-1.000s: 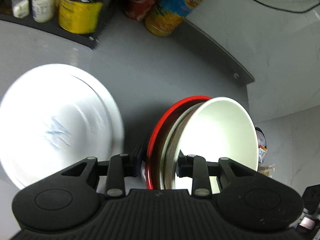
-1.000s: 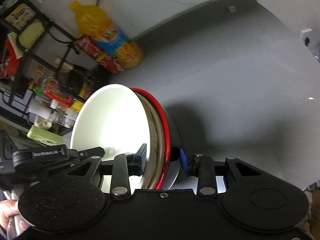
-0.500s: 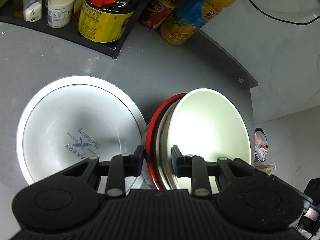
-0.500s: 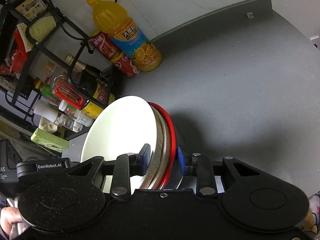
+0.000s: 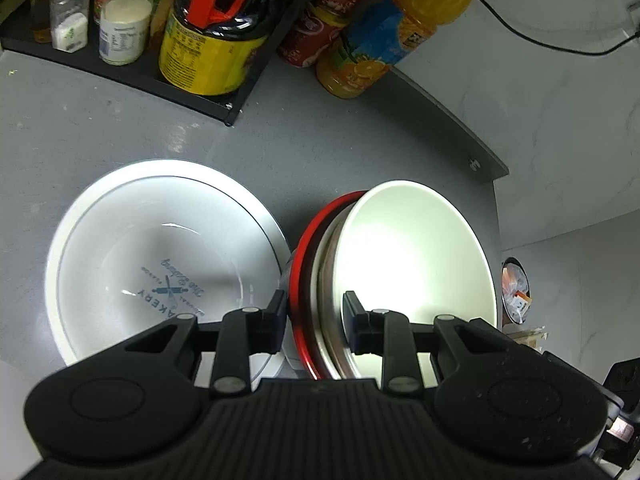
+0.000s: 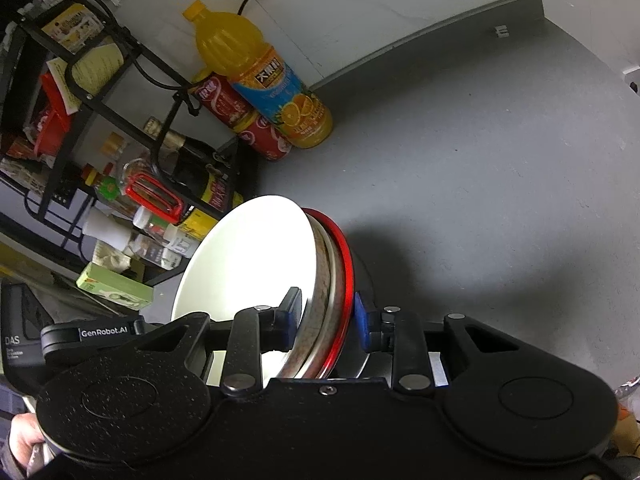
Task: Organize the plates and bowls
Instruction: 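Lift the red bowl with nested cream bowls and carry it over the plates, then lower the red bowl onto the plate stack and open both tools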
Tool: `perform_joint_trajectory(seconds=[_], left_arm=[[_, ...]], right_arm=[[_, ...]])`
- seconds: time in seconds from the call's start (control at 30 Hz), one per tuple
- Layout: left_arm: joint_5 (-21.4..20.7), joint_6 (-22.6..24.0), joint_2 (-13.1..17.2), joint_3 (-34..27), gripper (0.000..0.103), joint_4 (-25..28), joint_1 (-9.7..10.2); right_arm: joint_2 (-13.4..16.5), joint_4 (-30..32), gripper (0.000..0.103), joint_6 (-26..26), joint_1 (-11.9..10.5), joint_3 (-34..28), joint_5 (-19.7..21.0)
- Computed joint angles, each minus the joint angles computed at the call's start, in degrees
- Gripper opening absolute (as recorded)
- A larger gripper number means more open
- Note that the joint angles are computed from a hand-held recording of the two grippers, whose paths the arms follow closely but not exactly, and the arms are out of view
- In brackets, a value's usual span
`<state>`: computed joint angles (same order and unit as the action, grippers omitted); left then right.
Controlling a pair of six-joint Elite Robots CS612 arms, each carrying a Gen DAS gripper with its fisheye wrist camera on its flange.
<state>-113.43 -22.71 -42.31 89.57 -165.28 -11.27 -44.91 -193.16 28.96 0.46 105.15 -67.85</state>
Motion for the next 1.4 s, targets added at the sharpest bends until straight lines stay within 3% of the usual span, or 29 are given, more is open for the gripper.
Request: perform_joint_trajectory(seconds=[0.33,0.73,1.17,1.4], left_arm=[[1.8,-2.0,-1.1,1.6,0.028,-2.5,1.35],[2.7,-3.1,-0.9,2.3,0.028,-1.9,4.27],[0.2,3.1,0.9,-0.9,0.028,3.1,6.51],[-2.5,8.9,1.9,-3.4,0.028,6.2,7.67]], right_arm=[[0.9,1.4,0.028,-1.4,1.3,-2.4,2.4],[2.6,4.8,0.027,-2.7,4.5,-6.5,1.8],[3.7,7.0,0.027,2.1,7.6,-7.9,-4.0],[4.5,5.2,0.025,8.1,9.3,-8.0,-8.5]])
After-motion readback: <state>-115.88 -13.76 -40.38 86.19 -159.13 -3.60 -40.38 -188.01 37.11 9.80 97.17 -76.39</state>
